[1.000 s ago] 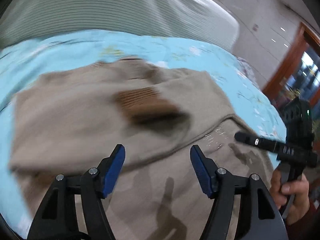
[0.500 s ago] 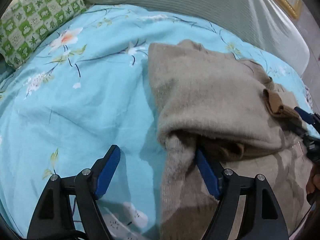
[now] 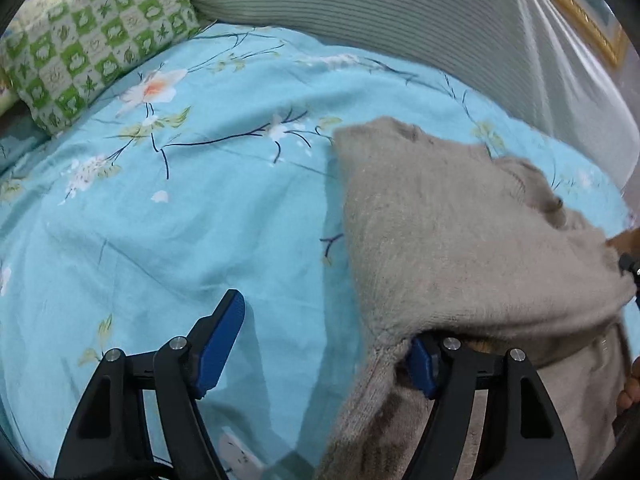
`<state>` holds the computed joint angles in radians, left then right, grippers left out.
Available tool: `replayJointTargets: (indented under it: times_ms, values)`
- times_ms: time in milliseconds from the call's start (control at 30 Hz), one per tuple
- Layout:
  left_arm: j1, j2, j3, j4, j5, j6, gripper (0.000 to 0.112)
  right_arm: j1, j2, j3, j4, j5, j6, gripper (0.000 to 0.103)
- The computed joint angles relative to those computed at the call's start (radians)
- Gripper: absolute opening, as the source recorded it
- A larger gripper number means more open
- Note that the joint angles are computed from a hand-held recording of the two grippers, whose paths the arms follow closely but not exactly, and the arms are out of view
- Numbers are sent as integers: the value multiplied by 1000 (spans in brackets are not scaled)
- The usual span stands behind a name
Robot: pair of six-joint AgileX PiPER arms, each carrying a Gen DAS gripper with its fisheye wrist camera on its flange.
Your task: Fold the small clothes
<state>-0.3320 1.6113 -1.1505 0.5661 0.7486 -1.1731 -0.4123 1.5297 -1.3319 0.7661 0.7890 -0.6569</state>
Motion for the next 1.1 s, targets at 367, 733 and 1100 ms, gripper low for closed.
replayJointTargets:
  times_ms: [367, 733, 1100]
  values:
    - [16, -8, 13, -45, -8, 17, 75, -19, 33, 29, -28, 5, 22, 11]
    - [7, -117, 122, -80, 5, 33, 75, -116, -154, 120, -181, -53, 179, 34]
    - [-8, -242, 186, -157, 33, 55, 74, -64, -93, 69, -154, 117, 100, 51]
